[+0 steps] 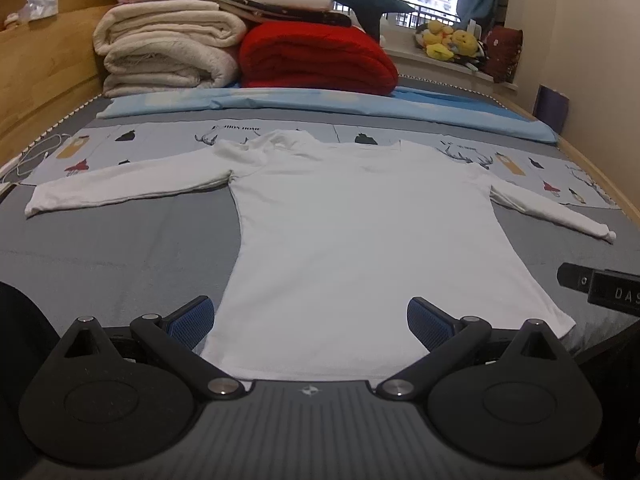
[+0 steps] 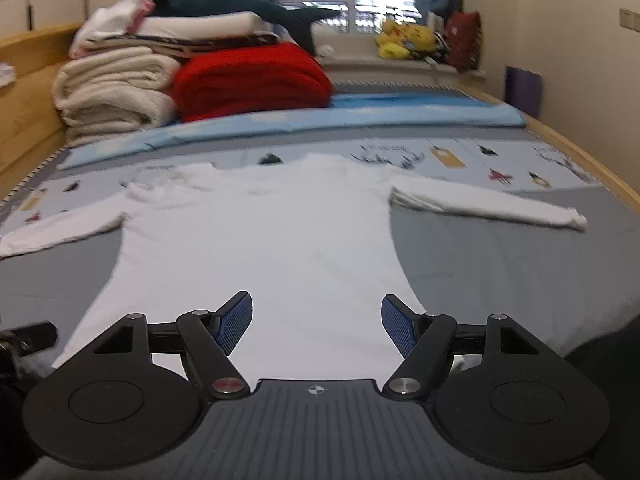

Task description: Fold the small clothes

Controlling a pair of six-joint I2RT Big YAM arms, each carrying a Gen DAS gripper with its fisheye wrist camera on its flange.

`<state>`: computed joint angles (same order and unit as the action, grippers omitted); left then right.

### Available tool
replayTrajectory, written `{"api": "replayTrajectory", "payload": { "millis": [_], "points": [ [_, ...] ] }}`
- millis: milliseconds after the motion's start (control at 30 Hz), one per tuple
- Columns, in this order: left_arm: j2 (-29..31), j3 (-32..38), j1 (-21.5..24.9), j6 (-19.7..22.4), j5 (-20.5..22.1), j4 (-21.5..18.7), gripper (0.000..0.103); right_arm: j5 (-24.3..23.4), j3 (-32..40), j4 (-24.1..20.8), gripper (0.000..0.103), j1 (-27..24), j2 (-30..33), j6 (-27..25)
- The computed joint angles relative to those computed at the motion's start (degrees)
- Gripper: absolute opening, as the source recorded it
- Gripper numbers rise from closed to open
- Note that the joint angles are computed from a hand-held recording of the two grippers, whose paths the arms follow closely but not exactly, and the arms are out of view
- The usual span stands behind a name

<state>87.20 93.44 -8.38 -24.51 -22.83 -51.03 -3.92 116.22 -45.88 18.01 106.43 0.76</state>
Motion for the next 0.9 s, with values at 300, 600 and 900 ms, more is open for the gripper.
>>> {"api": "replayTrajectory", "payload": {
  "millis": [300, 600, 900],
  "points": [
    [1.7, 1.1, -0.2, -0.2, 0.9, 0.1, 0.103, -0.3, -1.0, 0.5, 0.074, 0.1, 0.0, -0.6],
    [1.2, 0.8, 0.7, -0.1, 0.7, 1.8, 0.103, -0.2, -1.0, 1.4, 0.075, 0.5, 0.0, -1.0],
    [9.1, 14.8, 9.7, 7.7, -0.3, 10.5, 0.087, 1.5, -0.2, 4.7, 0.072, 0.8, 0.3, 1.1]
  ]
}}
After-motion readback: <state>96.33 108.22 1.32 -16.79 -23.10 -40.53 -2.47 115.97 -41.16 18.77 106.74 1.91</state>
